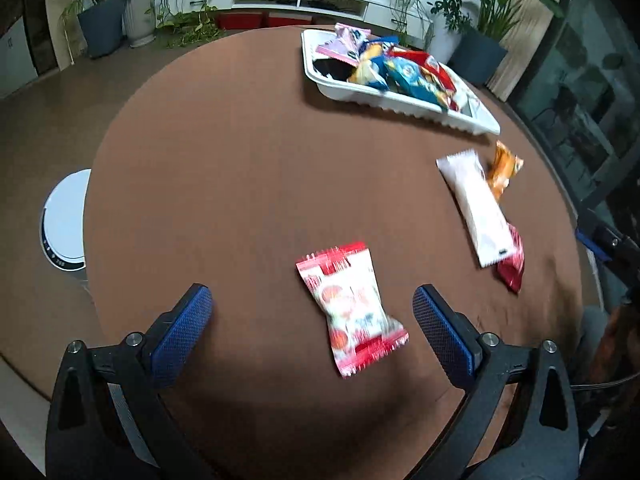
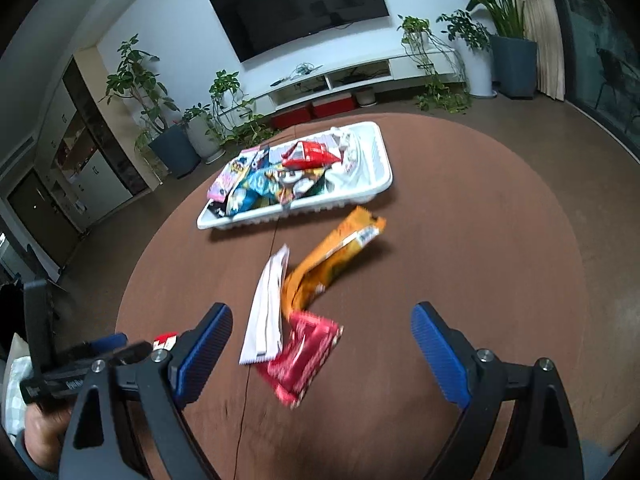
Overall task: Organize snacks
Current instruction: 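Withdraw both grippers from the tray toward the remaining snacks, then grasp the white-and-red strawberry packet with the left gripper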
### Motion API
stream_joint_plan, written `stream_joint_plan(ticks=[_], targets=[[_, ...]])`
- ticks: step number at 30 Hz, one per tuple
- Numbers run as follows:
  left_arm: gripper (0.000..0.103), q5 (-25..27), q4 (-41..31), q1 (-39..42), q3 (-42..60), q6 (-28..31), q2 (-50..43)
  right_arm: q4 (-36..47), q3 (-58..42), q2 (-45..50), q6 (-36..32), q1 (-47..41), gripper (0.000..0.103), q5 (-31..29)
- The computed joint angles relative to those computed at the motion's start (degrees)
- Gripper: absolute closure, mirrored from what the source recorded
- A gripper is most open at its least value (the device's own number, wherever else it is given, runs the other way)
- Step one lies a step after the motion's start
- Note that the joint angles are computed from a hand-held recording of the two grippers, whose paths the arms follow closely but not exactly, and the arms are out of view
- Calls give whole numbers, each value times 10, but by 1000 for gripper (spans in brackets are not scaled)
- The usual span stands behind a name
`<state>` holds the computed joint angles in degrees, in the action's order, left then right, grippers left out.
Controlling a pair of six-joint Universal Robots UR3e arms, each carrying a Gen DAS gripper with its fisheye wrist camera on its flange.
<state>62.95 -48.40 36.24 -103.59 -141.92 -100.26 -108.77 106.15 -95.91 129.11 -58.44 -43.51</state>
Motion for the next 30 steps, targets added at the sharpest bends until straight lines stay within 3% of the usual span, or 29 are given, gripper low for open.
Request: stream_joint_plan(ticks=[3, 9, 17, 25, 30], targets=[[5, -5, 8, 6, -34, 12, 33, -7, 20, -18, -7, 0, 13, -6], [37, 13, -19, -7, -6, 11, 25, -15, 68, -57, -33, -4, 20, -12], [39, 34, -9, -38, 30, -10, -18, -59, 88, -58, -18, 2, 28, -40], [68, 31, -1, -45, 43, 22, -33, -43, 84, -65, -27, 9, 29, -37], [72, 23, -13, -42, 43, 50, -31, -38, 77, -61, -26, 21, 30, -42]])
